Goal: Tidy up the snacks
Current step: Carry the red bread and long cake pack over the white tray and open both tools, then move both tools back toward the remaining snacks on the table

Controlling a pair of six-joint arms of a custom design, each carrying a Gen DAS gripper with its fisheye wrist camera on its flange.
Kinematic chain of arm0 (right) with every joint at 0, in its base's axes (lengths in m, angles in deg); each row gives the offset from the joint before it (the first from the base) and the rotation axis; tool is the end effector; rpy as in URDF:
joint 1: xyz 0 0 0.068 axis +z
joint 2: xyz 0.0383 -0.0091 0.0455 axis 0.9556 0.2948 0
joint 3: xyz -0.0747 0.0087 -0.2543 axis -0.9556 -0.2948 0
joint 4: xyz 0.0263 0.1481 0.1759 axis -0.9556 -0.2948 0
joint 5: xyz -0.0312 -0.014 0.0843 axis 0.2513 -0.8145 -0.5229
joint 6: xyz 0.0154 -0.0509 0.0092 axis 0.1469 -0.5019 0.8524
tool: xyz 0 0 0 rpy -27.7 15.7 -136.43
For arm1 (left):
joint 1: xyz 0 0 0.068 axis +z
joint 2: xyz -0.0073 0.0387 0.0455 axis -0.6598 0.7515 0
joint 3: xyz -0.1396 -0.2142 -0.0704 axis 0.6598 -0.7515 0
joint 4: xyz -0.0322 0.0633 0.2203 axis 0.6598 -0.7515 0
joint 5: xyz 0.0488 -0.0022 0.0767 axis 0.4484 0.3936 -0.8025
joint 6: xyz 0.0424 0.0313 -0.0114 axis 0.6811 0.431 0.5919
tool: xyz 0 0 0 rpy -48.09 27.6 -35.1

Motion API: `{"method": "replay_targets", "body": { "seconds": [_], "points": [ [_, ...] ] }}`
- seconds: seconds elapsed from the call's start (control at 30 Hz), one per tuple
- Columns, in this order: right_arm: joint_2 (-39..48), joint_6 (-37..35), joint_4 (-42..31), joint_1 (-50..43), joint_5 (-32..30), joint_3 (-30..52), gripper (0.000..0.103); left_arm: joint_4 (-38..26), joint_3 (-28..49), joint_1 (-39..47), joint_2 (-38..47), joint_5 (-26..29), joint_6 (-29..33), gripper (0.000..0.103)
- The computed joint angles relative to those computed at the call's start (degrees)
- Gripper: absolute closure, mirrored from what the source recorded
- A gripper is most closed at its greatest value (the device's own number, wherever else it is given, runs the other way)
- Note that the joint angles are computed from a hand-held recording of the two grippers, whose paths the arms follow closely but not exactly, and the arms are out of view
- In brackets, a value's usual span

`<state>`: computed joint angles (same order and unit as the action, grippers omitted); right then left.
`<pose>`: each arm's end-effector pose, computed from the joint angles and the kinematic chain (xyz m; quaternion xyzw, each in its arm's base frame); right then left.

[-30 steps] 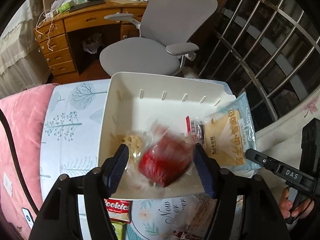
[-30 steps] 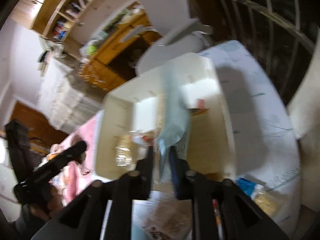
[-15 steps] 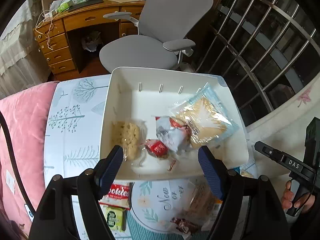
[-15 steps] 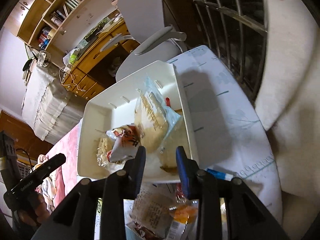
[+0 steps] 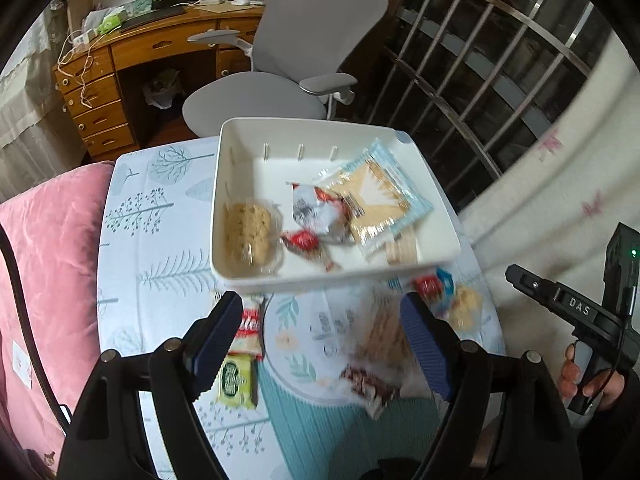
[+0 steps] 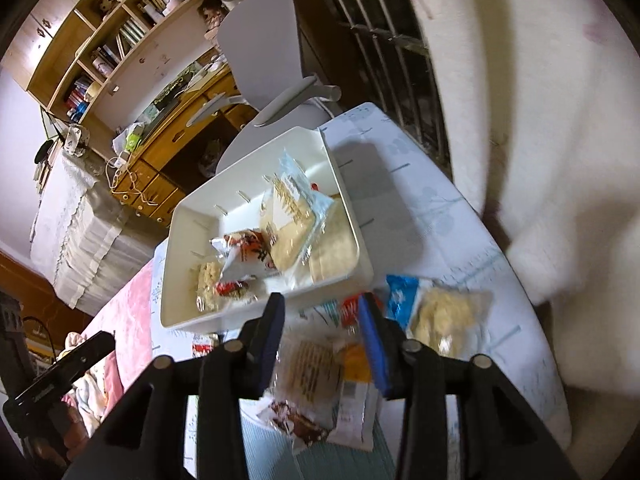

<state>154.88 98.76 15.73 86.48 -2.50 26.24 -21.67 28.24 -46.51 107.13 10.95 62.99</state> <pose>0.2176 0.0540 0.2621 0.2054 0.9297 0.1512 0.2658 0.2901 -0.0377 0.2979 0.1024 0.9572 -0.1586 0.2193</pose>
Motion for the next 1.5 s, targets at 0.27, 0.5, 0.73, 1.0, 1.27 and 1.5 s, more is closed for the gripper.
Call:
{"method": "replay_targets", "body": {
  "seconds": [0.27,0.5,0.73,1.0,1.27,1.5],
  "points": [
    [-9.66,13.16,-8.51,15.17,10.91,-3.05,0.062,-4.29,-8.46,6.54,-9.96,6.04,6.46,0.023],
    [-11.65,29.53,-15.34,32.84,20.2,-3.71,0.062,-8.62,-15.52,11.04,-16.41,9.45,11.88,0.023],
    [-8.19,40.72,-17.71,45.25,24.0,-3.55,0.062,-13.46,-20.89,15.1,-20.26,12.48,15.66,0.023],
    [-3.26,47.37,-15.64,51.92,26.26,-3.4,0.062,-12.32,-25.15,12.2,-22.05,6.38,9.17,0.023],
    [-0.64,36.73,-10.16,46.25,18.13,-6.9,0.062,-9.1,-29.24,4.06,-20.15,-1.02,-3.75,0.023],
    [-0.52,20.83,-7.17,34.56,10.05,-10.16,0.061,-4.09,-33.64,-1.89,-17.46,-1.29,-17.36,0.023]
  ]
}}
